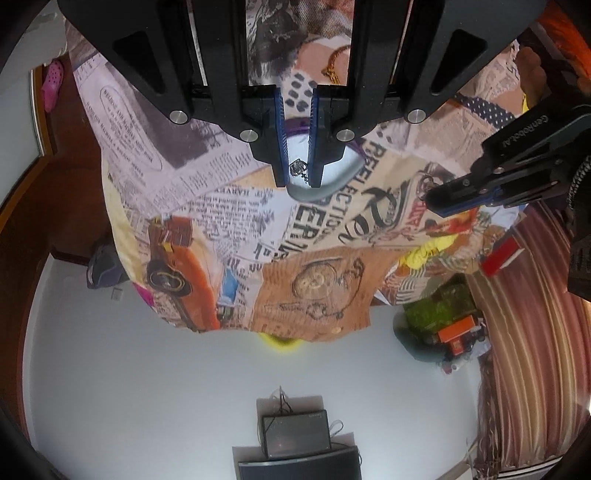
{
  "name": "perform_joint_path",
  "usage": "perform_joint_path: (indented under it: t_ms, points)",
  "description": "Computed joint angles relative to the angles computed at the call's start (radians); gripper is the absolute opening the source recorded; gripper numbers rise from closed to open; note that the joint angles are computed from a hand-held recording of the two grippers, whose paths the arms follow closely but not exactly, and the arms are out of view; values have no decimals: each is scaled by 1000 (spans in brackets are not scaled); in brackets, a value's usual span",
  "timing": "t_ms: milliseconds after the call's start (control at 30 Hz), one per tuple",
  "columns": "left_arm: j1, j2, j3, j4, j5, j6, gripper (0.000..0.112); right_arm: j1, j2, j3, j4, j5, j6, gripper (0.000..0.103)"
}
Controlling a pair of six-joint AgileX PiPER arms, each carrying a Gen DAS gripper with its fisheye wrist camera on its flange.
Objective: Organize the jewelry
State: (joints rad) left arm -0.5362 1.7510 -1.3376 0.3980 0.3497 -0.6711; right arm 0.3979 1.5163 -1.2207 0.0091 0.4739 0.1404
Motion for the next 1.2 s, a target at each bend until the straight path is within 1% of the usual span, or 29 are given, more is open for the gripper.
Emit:
perform_joint_path:
  t_ms: [200,400,533,733,1033,1200]
  points:
    - [26,66,-63,-75,0,99,10,-1,26,-25,23,-13,-16,9]
    - [36,165,-154,-136,32,174,10,-9,85,-56,86,-21,-71,9]
    - [50,225,-213,-230,54,270,10,-13,122,-77,125,-17,-106,9]
    - [60,289,-284,-351,88,395,10,-31,177,-109,203,8,-191,9]
    - [51,345,-356,-415,142,488,10,-62,255,-161,322,62,-315,9]
    - [48,364,-378,-421,159,498,10,-71,282,-166,346,91,-349,9]
